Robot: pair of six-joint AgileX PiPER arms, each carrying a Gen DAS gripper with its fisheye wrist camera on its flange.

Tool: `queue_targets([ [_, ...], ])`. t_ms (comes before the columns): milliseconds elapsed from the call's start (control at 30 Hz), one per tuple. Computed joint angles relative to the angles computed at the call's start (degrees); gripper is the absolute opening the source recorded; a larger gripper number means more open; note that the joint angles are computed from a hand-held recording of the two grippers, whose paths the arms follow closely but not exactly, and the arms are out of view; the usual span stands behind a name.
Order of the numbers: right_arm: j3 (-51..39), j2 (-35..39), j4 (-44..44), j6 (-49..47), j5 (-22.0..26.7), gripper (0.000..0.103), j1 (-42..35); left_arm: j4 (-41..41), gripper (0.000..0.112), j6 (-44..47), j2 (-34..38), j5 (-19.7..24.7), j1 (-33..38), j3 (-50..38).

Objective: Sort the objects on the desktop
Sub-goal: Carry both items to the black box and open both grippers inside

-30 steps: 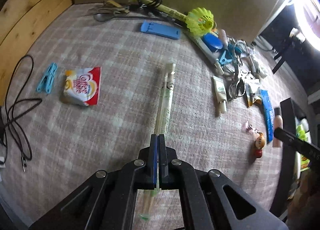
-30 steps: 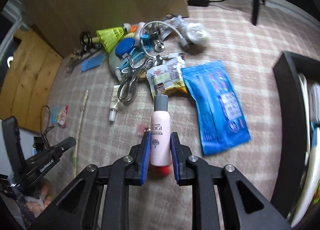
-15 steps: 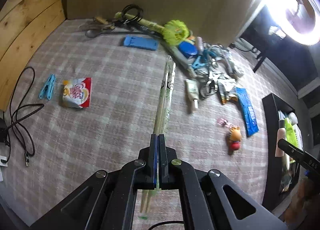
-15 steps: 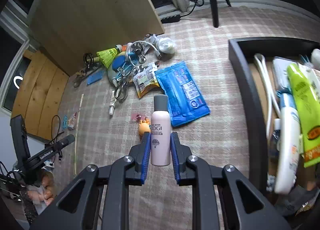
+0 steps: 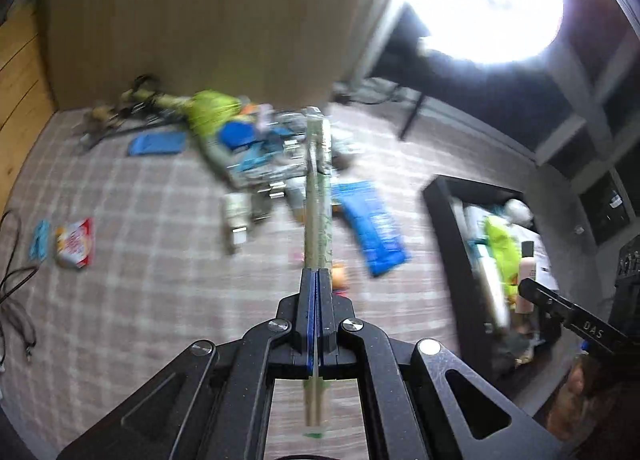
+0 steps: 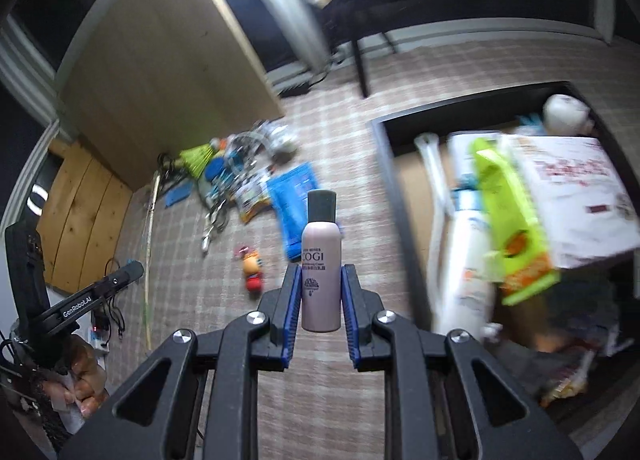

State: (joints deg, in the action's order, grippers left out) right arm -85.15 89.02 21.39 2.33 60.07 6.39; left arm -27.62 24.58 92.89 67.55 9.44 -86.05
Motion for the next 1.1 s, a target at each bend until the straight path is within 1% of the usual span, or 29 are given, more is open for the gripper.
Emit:
queue_targets([
  [67, 1.0, -1.9, 0.4, -1.2, 0.5, 0.02, -3.8, -0.4, 0.0, -0.9, -0.3, -0.2, -2.8, -0.4],
  [233, 2.2, -5.0, 0.1, -4.5, 1.8, 0.02, -12.4, -0.7, 0.0, -4.6, -0.5, -1.2, -12.3, -1.5],
  [500, 2.3, -5.9, 1.5, -11.2, 4.6, 0.02, -26.8, 2.0, 0.0, -12.9, 2.0, -3.9, -28.4, -5.5],
  [567, 2.0, -5.5, 1.3, -12.5, 5.0, 0.02, -29.1, 3.0, 0.0, -15.1, 3.4, -4.2, -31.9, -7.4],
  [667, 0.8, -4.3, 1.6, -14.8, 5.9, 0.02, -32.9, 4.3, 0.0, -17.6, 5.3, -4.5, -35.8, -9.6],
  [800, -0.9, -2.4, 1.8, -16.8, 6.5, 0.02, -36.0, 6.0, 0.0, -20.0, 7.4, -4.8, -39.3, -11.9],
  [967, -2.8, -0.3, 2.1, -18.7, 7.0, 0.02, -37.7, 8.1, 0.001, -21.7, 9.7, -5.0, -42.4, -14.6],
  [1000, -2.9, -0.1, 2.7, -19.4, 7.1, 0.02, -38.1, 8.4, 0.003, -22.1, 10.4, -4.5, -42.7, -15.5],
  [1033, -3.4, 0.3, 3.0, -19.7, 7.6, 0.023, -38.3, 9.3, 0.019, -23.0, 11.2, -3.7, -43.2, -16.6],
  [1067, -4.4, 1.2, 2.4, -18.9, 8.2, 0.036, -38.2, 9.9, 0.035, -23.4, 11.7, -3.2, -43.4, -17.3],
  [1100, -4.5, 1.3, 2.2, -18.4, 8.1, 0.05, -38.3, 10.3, 0.038, -23.6, 11.4, -4.2, -43.5, -16.8],
])
